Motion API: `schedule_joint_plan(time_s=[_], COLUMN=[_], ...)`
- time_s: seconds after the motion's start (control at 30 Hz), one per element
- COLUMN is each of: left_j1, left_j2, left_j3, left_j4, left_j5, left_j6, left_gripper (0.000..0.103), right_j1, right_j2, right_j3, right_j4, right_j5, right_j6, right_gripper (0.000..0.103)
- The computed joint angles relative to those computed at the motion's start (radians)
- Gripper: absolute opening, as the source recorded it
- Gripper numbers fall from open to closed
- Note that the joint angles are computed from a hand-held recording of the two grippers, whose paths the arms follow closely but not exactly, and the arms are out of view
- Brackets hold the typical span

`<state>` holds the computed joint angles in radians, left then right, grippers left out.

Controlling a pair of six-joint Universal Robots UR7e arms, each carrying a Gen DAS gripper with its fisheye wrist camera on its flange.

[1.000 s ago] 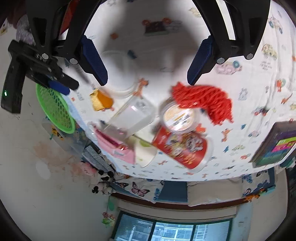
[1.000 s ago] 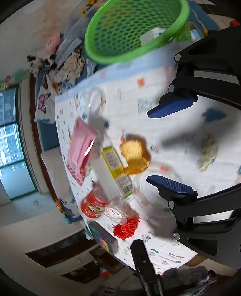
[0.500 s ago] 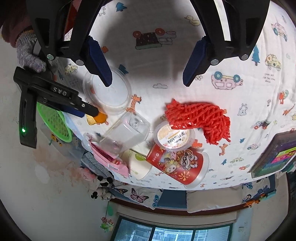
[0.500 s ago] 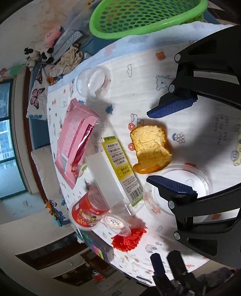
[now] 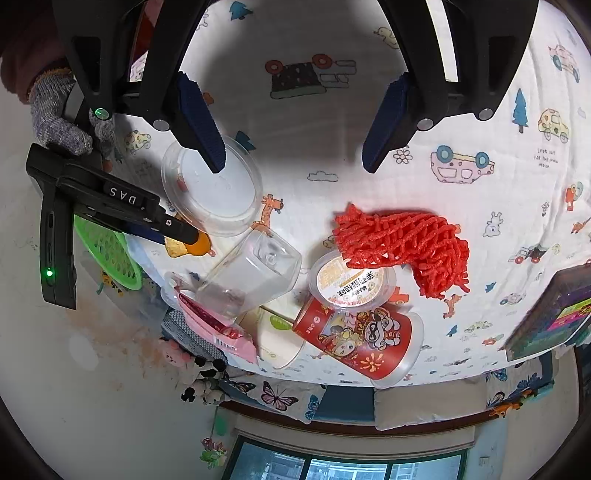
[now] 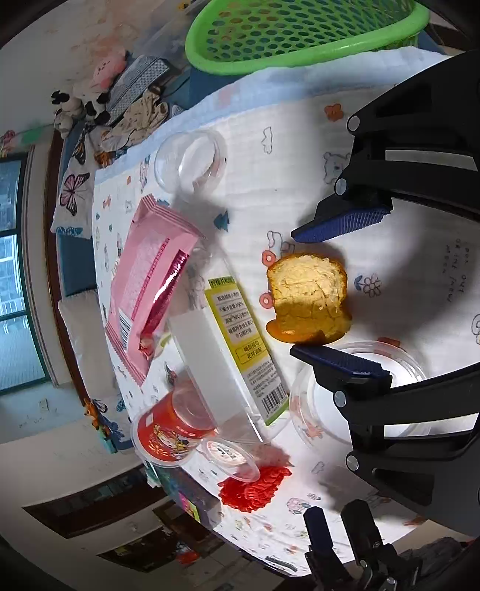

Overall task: Collect trash
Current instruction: 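Grasp the bread crust with the right tool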

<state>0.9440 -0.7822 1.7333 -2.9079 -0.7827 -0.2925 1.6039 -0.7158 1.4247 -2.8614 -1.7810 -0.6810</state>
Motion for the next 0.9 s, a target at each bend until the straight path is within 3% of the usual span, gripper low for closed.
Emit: schedule_joint_plan(time_s=[0.13, 0.4, 0.9], left_j1=[0.001, 0.004, 0.015], left_j2=[0.003, 0.034, 0.081], left_j3=[-0.007, -0.053, -0.124], left_j4=[0.006, 0.033, 0.089], left_j5=[-0.004, -0.017, -0.028], left_j6=[0.008, 0.033, 0.046], left_gripper=[0.074, 0.072, 0.062], right_j1=[0.0, -0.009, -0.013], right_j2=[0.0, -0.018, -0.028], right_j3=[-0.008, 0.001, 0.014], right_j4=[0.018, 0.012, 0.005], right_j5=[-0.003, 0.014, 0.009], right_j6=[0.001, 0.016, 0.003], right_gripper=[0.055, 0.041, 0.045])
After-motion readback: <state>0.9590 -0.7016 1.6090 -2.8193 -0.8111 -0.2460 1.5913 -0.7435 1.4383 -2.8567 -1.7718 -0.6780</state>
